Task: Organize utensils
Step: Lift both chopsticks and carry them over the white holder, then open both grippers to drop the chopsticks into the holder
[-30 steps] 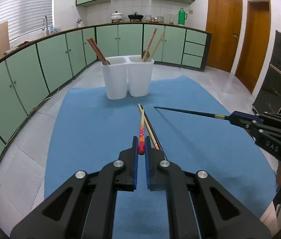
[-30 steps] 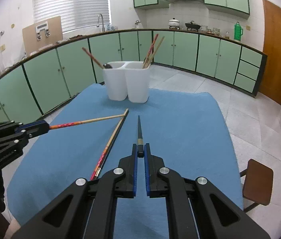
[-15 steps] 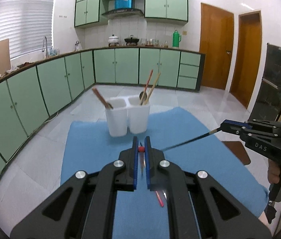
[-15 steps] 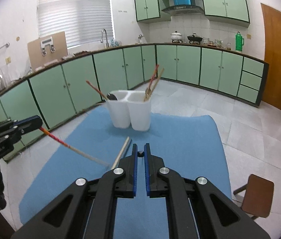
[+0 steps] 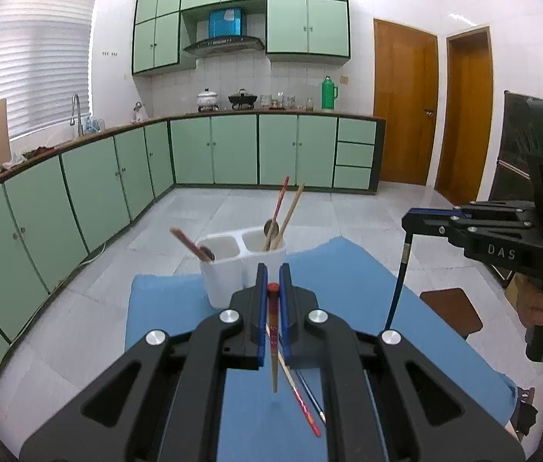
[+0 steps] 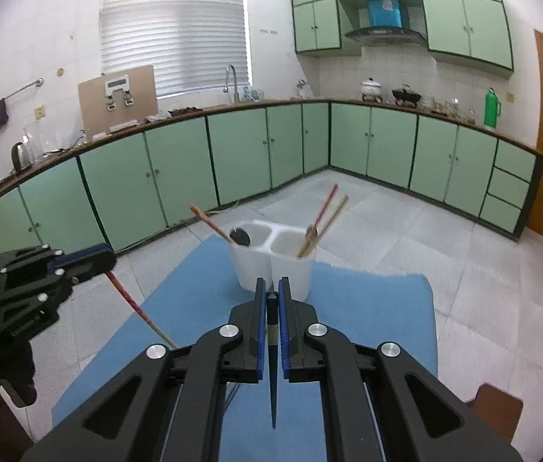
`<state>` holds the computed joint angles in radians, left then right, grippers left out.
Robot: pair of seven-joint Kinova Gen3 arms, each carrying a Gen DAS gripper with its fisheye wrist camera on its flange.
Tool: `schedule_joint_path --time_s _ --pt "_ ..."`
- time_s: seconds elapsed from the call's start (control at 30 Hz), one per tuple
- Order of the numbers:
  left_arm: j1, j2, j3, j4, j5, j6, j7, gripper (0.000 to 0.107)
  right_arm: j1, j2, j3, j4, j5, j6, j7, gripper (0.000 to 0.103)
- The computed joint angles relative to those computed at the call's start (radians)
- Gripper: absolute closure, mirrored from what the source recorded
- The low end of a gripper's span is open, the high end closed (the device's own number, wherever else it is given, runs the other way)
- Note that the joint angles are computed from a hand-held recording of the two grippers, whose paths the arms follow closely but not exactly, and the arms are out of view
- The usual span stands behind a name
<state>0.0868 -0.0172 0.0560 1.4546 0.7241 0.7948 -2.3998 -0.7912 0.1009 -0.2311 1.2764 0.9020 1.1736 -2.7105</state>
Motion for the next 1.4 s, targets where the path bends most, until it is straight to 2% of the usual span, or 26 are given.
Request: schedule_joint_path --time_s 0.27,0.43,0.7,0.87,1.03,1.17,1.23,1.27,1.3,1.37,1.4 --pt "-0.002 0.053 0.022 -0.102 0.036 -0.041 -0.030 0.102 0.005 0.043 0.042 -0.131 0.037 -0.028 0.117 0.097" --pt "-0.005 0.113 0.058 -0.207 0.036 -0.091 -0.014 0.102 0.018 0.087 0.100 -0.220 0.073 -0.115 0.142 0.097" --pt "0.017 0.264 0.134 -0.405 -0.066 -0.182 0.084 0.103 0.064 0.183 0.212 -0.349 0.039 -0.234 0.166 0.097" --pt "0.057 0.339 0.161 -0.441 -0.183 -0.272 0.139 0.103 0.095 0.262 0.272 -0.421 -0.030 -0.252 0.225 0.097" --pt "0.073 0.414 0.182 -0.496 -0.261 -0.264 0.202 0.103 0.121 0.302 0.313 -0.419 -0.105 -0.274 0.247 0.097" --pt "0.088 0.475 0.173 -0.565 -0.320 -0.190 0.272 0.101 0.154 0.304 0.317 -0.376 -0.174 -0.303 0.247 0.097" --pt "0.091 0.499 0.165 -0.595 -0.343 -0.152 0.300 0.098 0.158 0.298 0.321 -0.349 -0.191 -0.306 0.247 0.096" --pt "0.086 0.505 0.167 -0.603 -0.349 -0.141 0.306 0.090 0.152 0.288 0.329 -0.323 -0.180 -0.313 0.233 0.095" --pt "0.083 0.509 0.168 -0.605 -0.352 -0.138 0.310 0.082 0.147 0.280 0.331 -0.307 -0.173 -0.313 0.225 0.092" --pt "0.064 0.495 0.177 -0.575 -0.347 -0.149 0.306 0.079 0.137 0.265 0.335 -0.280 -0.151 -0.312 0.201 0.083" --pt "0.057 0.489 0.180 -0.570 -0.343 -0.147 0.306 0.076 0.122 0.251 0.342 -0.256 -0.122 -0.308 0.174 0.075"
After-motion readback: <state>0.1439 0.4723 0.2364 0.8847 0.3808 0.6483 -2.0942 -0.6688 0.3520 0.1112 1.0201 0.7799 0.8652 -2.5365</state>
